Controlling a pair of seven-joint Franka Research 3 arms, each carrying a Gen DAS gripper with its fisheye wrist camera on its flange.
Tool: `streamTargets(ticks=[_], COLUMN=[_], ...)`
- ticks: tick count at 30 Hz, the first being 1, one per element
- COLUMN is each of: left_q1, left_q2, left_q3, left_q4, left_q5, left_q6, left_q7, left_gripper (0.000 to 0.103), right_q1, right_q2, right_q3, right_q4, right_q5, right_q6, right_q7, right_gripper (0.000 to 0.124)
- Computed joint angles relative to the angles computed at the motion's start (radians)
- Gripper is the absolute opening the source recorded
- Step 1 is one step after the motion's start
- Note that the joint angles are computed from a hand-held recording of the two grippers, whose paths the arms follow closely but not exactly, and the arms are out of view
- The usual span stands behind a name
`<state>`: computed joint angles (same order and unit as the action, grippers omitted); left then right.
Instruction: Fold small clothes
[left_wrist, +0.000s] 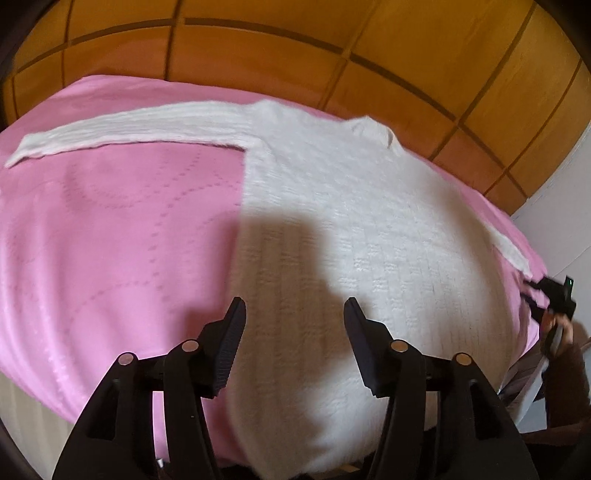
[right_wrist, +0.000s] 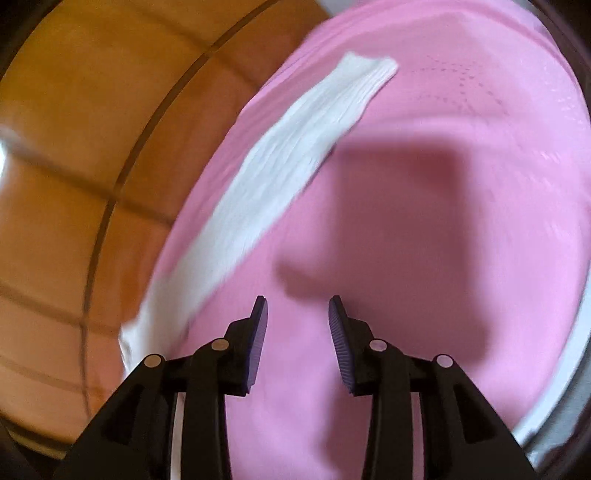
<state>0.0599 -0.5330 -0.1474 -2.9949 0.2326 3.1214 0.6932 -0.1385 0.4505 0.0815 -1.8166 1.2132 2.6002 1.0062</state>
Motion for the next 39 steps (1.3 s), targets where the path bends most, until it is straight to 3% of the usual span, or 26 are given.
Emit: streamTargets(ticks=[7, 9, 10, 11, 13, 16, 19, 23, 24, 29, 31, 39], left_q1=[-0.069, -0.075, -0.080, -0.085, -0.082, -0.083, -0.058, -0.053, -0.057, -0.029, -0.018, 0.009], left_q2=[0.127, 0.145, 0.153, 0.161, 0.167, 0.182, 0.191, 0.188, 0.189, 0.177, 0.174, 0.151], left_q3=[0.044, 0.047, 0.052, 0.054, 0.054, 0.062, 0.043, 0.049, 0.056, 0.044, 0.041, 0.028], left_q4=[0.090, 0.105, 0.110, 0.116, 0.122, 0.126, 0.136, 0.130, 0.130, 0.115, 0.111, 0.094], left_q5=[-0.021, -0.028, -0.033, -0.038, -0.041, -0.047, -0.033, -0.026, -0.028, -0.021, -0.018, -0.016], left_q6=[-0.028, -0.043, -0.047, -0.055, -0.064, -0.060, -0.056, -0.024, -0.017, 0.036, 0.053, 0.059], left_q7=[0.035, 0.036, 0.038, 0.040, 0.043, 0.051, 0.047, 0.053, 0.058, 0.048, 0.047, 0.037], left_gripper=[0.054, 0.054, 0.054, 0.054, 0.054, 0.054, 0.054, 0.056, 0.063, 0.066, 0.066, 0.066], right_q1=[0.004, 0.011, 0.011, 0.016, 0.086, 0.145, 0.171, 0.100, 0.086, 0.102, 0.133, 0.332], right_q2=[0.245, 0.285, 0.307, 0.319, 0.344, 0.382, 0.402, 0.292, 0.264, 0.164, 0.136, 0.099], right_q3=[0.017, 0.016, -0.003, -0.034, -0.122, -0.205, -0.224, -0.029, 0.023, 0.138, 0.168, 0.156], right_q4=[0.335, 0.394, 0.434, 0.460, 0.514, 0.566, 0.609, 0.474, 0.441, 0.318, 0.285, 0.215], right_q5=[-0.107, -0.164, -0.221, -0.284, -0.474, -0.641, -0.738, -0.706, -0.694, -0.629, -0.601, -0.621], right_q6=[0.019, 0.026, 0.004, -0.017, 0.005, 0.025, 0.019, 0.149, 0.166, 0.175, 0.155, 0.117], right_q7=[0.239, 0.307, 0.352, 0.386, 0.485, 0.593, 0.657, 0.430, 0.356, 0.116, 0.038, -0.087], right_gripper=[0.033, 0.025, 0.011, 0.006, 0.005, 0.004, 0.005, 0.005, 0.005, 0.005, 0.005, 0.005])
